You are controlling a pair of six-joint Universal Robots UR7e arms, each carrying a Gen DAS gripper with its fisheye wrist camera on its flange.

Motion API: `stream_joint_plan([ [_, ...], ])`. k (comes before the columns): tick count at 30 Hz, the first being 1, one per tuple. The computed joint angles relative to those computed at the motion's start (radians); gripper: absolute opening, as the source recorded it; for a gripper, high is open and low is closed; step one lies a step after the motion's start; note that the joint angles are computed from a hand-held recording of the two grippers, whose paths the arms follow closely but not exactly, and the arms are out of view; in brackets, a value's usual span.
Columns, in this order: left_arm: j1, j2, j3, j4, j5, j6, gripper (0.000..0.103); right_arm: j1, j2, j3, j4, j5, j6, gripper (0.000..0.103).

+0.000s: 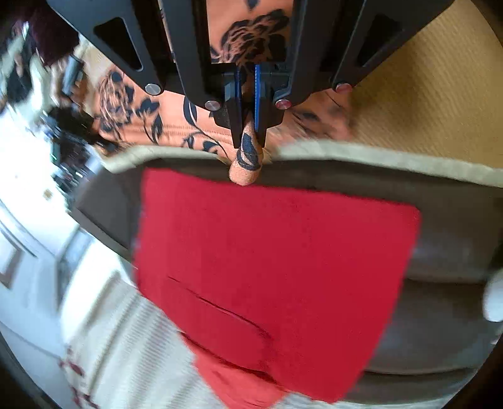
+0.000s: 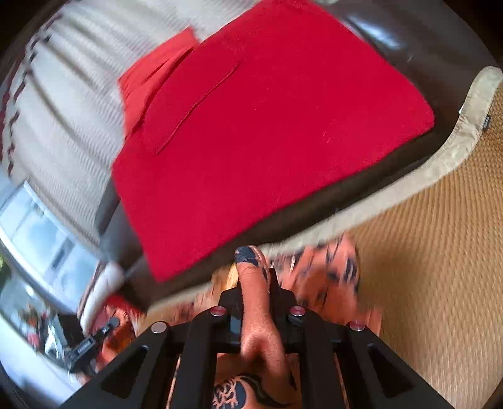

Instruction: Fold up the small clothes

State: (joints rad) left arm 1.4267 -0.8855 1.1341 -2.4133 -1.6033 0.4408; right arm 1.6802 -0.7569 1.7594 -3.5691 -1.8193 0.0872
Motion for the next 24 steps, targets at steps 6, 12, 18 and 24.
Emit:
stream_joint_plan([
  [6, 0.004, 0.216, -0.260, 0.000, 0.274, -0.103, 0.006, -0.071, 0.085, -0.176, 0.034, -0.021, 0.057, 0.011],
  [12, 0.007, 0.350, -0.425, 0.131, 0.450, -0.164, 0.010, -0.131, 0.125, -0.272, 0.224, -0.075, 0.206, 0.017],
  [18, -0.030, 0.289, -0.278, -0.077, 0.613, -0.106, 0.034, -0.099, 0.112, -0.214, -0.012, -0.103, 0.165, 0.080],
  [24, -0.085, 0.130, -0.011, -0.297, 0.601, -0.056, 0.060, 0.030, 0.108, -0.188, 0.015, -0.191, -0.040, 0.079],
])
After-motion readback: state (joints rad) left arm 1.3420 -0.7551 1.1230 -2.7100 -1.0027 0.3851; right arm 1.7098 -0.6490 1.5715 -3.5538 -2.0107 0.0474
